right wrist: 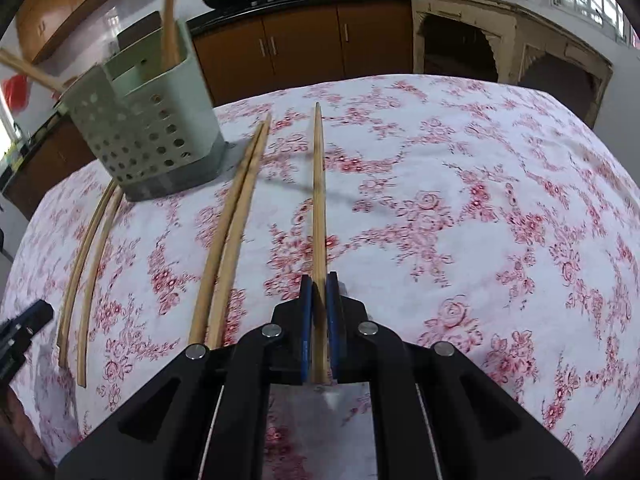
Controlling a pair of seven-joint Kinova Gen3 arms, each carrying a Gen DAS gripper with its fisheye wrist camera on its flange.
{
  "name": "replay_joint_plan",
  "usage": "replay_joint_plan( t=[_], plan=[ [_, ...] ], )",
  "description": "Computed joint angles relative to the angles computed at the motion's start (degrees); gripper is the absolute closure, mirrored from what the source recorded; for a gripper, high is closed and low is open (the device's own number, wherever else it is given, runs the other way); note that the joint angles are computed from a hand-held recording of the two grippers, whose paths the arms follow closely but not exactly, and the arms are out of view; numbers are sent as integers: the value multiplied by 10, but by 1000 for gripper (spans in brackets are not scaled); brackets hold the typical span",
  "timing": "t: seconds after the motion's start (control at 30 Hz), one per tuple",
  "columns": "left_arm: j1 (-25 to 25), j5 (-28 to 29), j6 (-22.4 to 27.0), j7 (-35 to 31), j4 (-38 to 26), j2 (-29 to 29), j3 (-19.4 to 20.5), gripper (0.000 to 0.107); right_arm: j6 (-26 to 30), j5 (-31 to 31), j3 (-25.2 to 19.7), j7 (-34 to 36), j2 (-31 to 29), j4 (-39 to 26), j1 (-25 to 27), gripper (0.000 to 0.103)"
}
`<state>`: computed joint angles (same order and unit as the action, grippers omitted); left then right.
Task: Organize utensils
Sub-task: 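Grasp another chopstick with the right tool while the left tool grasps one too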
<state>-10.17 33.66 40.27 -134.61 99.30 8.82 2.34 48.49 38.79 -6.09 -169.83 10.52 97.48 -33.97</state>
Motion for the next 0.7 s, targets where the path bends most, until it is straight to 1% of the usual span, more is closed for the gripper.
replay_joint_plan(
  t=[0.03, 0.17, 0.23, 0.3, 0.37, 0.43, 0.47, 0.6, 0.67, 0.7],
  plan=[
    [8, -15, -3, 12, -2, 2, 0, 86, 0, 1, 0, 1, 0, 0, 0, 95],
    [21, -45, -7, 41, -9, 10, 1, 88, 16, 14, -1, 0, 7, -7, -9, 95],
    [25, -57, -17, 53, -8, 11, 2, 89, 15, 14, 0, 1, 7, -7, -10, 95],
    [25, -71, -16, 68, -12, 15, 7, 89, 16, 14, 0, 5, 8, -8, -10, 95],
    [46, -107, -37, 98, -9, 16, -1, 94, 16, 17, 0, 10, 11, -11, -12, 95],
    [53, -130, -44, 123, -12, 19, 0, 98, 24, 22, 0, 17, 15, -17, -16, 95],
    [55, -141, -45, 137, -17, 22, -1, 99, 25, 21, 1, 19, 16, -18, -16, 95],
    [46, -164, -42, 185, -40, 39, -8, 99, 22, 22, 10, 2, 11, -10, -8, 95],
    [28, -159, -43, 180, -43, 42, -5, 99, 9, 23, 10, 0, 5, 0, -1, 95],
    [17, -148, -44, 165, -42, 43, 1, 98, 9, 26, 9, -1, 5, 1, -1, 95]
  ],
)
